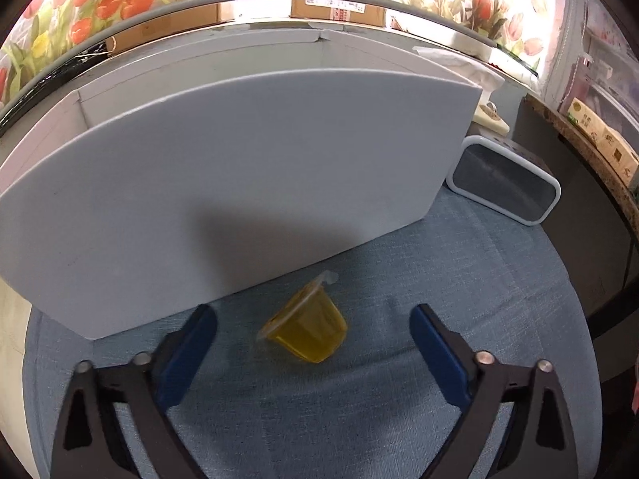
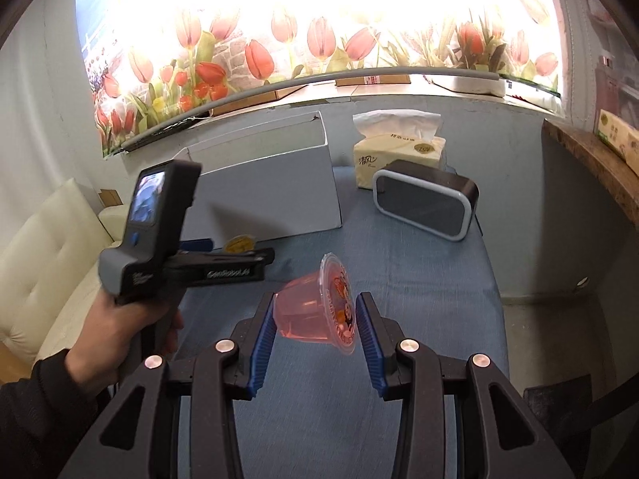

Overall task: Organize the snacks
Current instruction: 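Hold the pink cup with the right gripper while the left gripper grasps the yellow jelly cup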

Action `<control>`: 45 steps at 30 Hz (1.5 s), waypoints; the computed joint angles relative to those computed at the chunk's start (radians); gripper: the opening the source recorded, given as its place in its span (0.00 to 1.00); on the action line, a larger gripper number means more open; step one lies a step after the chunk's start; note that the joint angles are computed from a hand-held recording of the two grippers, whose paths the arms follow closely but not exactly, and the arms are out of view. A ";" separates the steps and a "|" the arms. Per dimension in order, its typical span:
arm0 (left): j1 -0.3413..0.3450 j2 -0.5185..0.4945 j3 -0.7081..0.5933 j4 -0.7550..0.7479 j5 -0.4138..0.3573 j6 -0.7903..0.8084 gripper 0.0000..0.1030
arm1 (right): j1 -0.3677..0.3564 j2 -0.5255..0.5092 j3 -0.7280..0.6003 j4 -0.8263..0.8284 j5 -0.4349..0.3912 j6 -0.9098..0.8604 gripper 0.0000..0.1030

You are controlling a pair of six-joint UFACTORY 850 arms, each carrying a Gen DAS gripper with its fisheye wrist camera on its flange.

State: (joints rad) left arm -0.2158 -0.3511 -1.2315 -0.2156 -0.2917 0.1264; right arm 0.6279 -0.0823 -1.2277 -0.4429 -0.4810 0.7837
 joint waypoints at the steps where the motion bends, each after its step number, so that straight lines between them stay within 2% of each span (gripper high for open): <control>1: 0.000 -0.003 -0.003 -0.005 -0.008 0.008 0.76 | 0.002 0.006 0.008 0.000 0.004 0.009 0.42; 2: 0.001 -0.008 -0.008 -0.022 -0.021 0.028 0.69 | 0.000 0.009 0.012 0.011 0.009 0.003 0.42; 3: 0.004 -0.012 -0.009 -0.046 -0.031 0.051 0.58 | -0.001 0.010 0.014 0.023 0.013 -0.004 0.42; 4: 0.010 -0.017 -0.011 -0.112 -0.046 0.113 0.51 | 0.000 0.011 0.016 0.019 0.014 -0.002 0.42; 5: 0.015 -0.018 -0.010 -0.152 -0.052 0.154 0.49 | 0.003 0.012 0.017 0.006 0.013 0.005 0.42; 14: 0.027 0.012 0.021 -0.305 -0.062 0.322 0.47 | 0.008 0.016 0.022 0.010 0.029 -0.001 0.42; 17: 0.033 0.044 0.042 -0.377 -0.071 0.404 0.37 | 0.012 0.015 0.022 0.015 0.031 -0.008 0.42; 21: 0.036 0.088 0.078 -0.386 -0.067 0.458 0.35 | 0.012 0.009 0.016 0.027 0.036 -0.021 0.42; 26: 0.037 0.075 0.063 -0.342 -0.094 0.418 0.35 | 0.020 0.003 0.012 0.035 0.043 -0.030 0.42; 29: 0.022 0.059 0.050 -0.298 -0.085 0.373 0.39 | 0.024 0.007 0.016 0.028 0.038 -0.032 0.42; 32: 0.006 0.045 0.035 -0.242 -0.080 0.311 0.48 | 0.019 0.011 0.021 0.046 0.036 -0.048 0.42; 34: -0.008 0.041 0.030 -0.136 -0.059 0.203 0.75 | 0.016 0.015 0.025 0.048 0.038 -0.048 0.42; 36: -0.014 0.039 0.031 -0.114 -0.037 0.179 0.84 | 0.014 0.020 0.029 0.047 0.038 -0.046 0.42; 41: -0.033 0.001 0.000 0.025 -0.048 0.055 0.85 | 0.005 0.028 0.038 0.055 0.040 -0.046 0.42; 44: -0.039 -0.013 -0.003 0.022 -0.041 0.067 0.85 | 0.003 0.034 0.045 0.056 0.040 -0.045 0.42; 45: -0.038 -0.016 -0.005 0.017 -0.043 0.069 0.78 | 0.002 0.035 0.047 0.058 0.041 -0.046 0.42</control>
